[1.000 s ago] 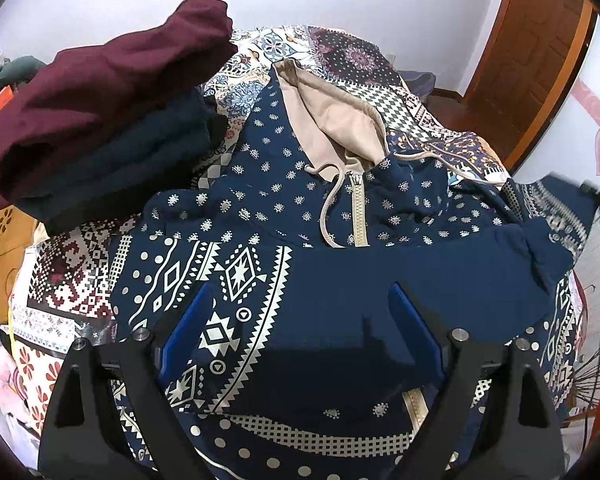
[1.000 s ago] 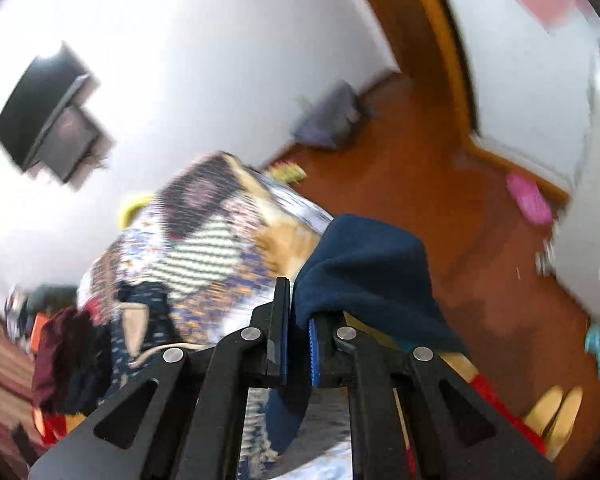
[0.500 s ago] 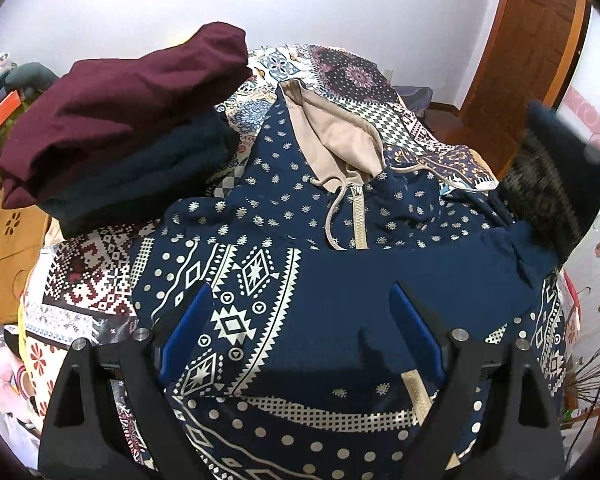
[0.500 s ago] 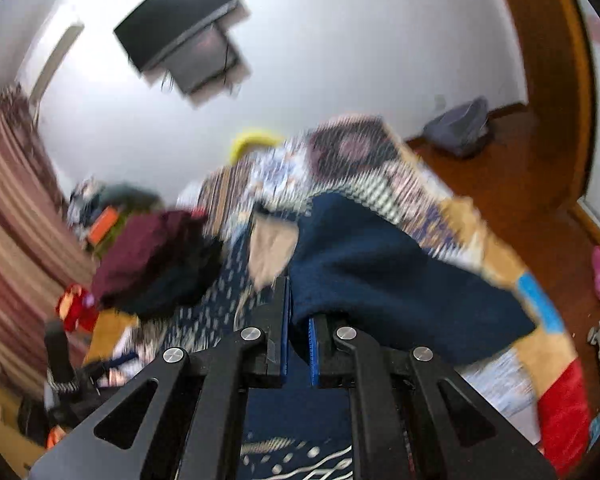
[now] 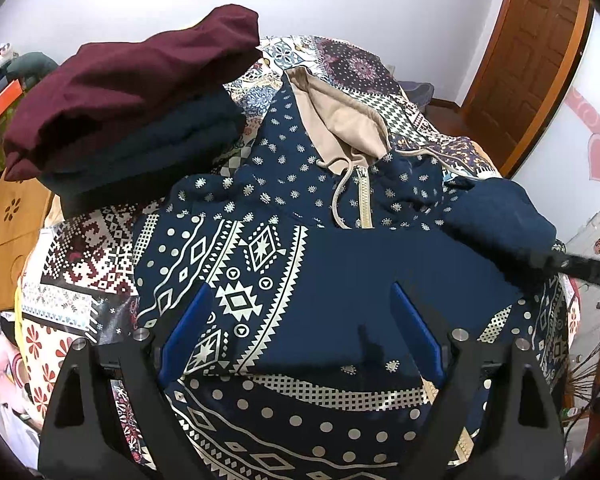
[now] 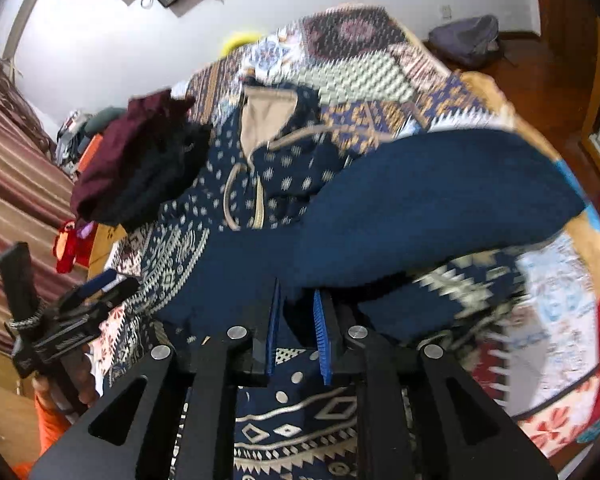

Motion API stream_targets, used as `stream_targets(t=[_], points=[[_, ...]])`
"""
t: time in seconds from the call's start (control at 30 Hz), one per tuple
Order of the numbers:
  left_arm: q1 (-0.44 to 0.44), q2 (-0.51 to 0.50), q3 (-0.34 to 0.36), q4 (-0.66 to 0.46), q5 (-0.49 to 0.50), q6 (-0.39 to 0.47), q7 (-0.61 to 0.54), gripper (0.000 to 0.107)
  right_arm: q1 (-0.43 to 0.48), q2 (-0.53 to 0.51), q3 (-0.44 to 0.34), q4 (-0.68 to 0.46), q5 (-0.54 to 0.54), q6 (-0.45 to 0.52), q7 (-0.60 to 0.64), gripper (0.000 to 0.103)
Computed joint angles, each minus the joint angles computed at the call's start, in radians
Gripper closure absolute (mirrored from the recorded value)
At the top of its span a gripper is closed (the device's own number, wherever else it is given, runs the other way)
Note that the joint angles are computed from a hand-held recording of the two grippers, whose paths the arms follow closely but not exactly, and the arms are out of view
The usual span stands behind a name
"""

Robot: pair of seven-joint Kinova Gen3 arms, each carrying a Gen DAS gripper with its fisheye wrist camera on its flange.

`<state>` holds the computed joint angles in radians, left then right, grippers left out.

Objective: Fold large clothes

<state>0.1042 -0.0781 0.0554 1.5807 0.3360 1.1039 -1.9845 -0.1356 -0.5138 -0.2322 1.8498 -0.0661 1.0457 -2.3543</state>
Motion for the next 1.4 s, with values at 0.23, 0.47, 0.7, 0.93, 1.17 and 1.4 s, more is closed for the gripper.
stream_targets(t=[0.23,0.47,0.7,0.93,1.17,1.4], points=[[0.011,0.004,0.01,0.001,0.001,-0.004,0.007,0.018,0.136,-0.112,-0.038,-0.023,0.108,0.021,-0.082,0.043],[0.025,0.007,0.02,0.004,-0.01,-0.008,0.018,0.018,0.172,-0.142,0.118,0.078,0.054,-0.004,-0.106,0.043],[0.029,0.015,0.022,0.0,-0.02,-0.004,0.034,0.018,0.115,-0.114,0.313,0.25,-0.112,-0.122,-0.055,0.043],[0.029,0.017,0.022,-0.002,-0.026,-0.001,0.042,0.018,0.172,-0.057,0.283,0.247,-0.111,-0.156,-0.035,0.085],[0.019,0.01,0.011,-0.003,-0.009,0.001,0.028,0.018,0.217,-0.074,0.149,0.129,-0.002,-0.11,-0.04,0.096],[-0.005,-0.015,-0.019,0.001,0.051,-0.005,-0.015,0.018,0.193,-0.029,-0.025,-0.074,0.111,-0.098,-0.032,0.097]])
